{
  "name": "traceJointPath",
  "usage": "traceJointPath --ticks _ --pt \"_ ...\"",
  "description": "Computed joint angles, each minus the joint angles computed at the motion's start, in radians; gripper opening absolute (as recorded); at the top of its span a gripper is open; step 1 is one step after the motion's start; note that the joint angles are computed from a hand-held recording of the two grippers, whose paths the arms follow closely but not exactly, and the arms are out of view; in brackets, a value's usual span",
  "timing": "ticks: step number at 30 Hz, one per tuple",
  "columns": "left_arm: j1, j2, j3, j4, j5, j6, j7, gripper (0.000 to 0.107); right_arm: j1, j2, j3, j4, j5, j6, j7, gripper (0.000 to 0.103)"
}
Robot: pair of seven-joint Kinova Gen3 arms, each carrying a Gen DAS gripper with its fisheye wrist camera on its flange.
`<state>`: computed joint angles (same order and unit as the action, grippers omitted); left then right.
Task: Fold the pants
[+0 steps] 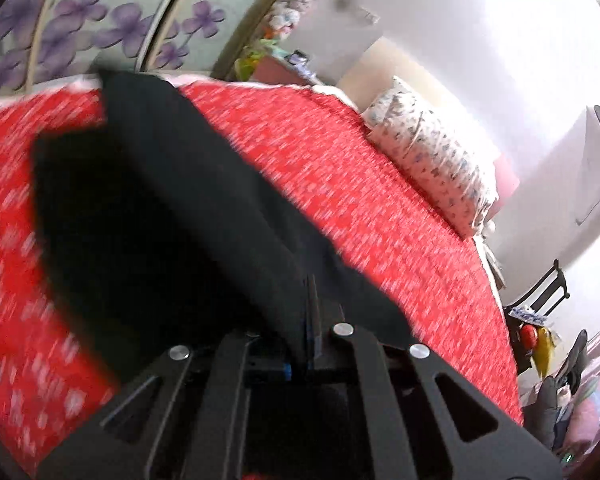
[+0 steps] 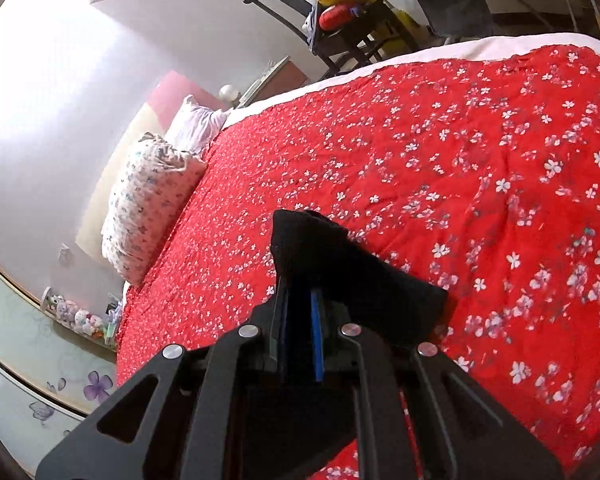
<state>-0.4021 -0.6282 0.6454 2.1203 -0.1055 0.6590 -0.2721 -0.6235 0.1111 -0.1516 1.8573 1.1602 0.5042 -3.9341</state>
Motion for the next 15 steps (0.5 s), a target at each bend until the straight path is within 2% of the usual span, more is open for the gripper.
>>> traceJointPath --ticks 2,4,6,9,15 --pt "-0.009 -0.045 0.045 0.027 0.015 0.025 0.027 0.004 -0.002 0.002 -0.002 -0.005 -0.003 0.009 0.008 0.010" --pt "0.012 -0.078 0.035 0.079 0.057 0.011 0.048 0.004 -0.009 0.004 -0.004 -0.013 -0.004 0.029 0.013 0.010" --pt "0.005 -0.081 0.048 0.100 0.083 -0.001 0.056 0.004 -0.023 -0.002 0.004 -0.004 0.018 0.032 -0.019 0.010" --pt "0.014 -0.060 0.048 0.101 0.068 -0.006 0.008 0.006 -0.021 -0.006 -0.014 0.003 0.032 0.050 -0.040 0.010" --pt "0.125 -0.069 -0.102 0.159 0.110 -0.050 -0.040 0.018 0.002 -0.028 -0.022 0.041 0.074 0.004 -0.115 0.010"
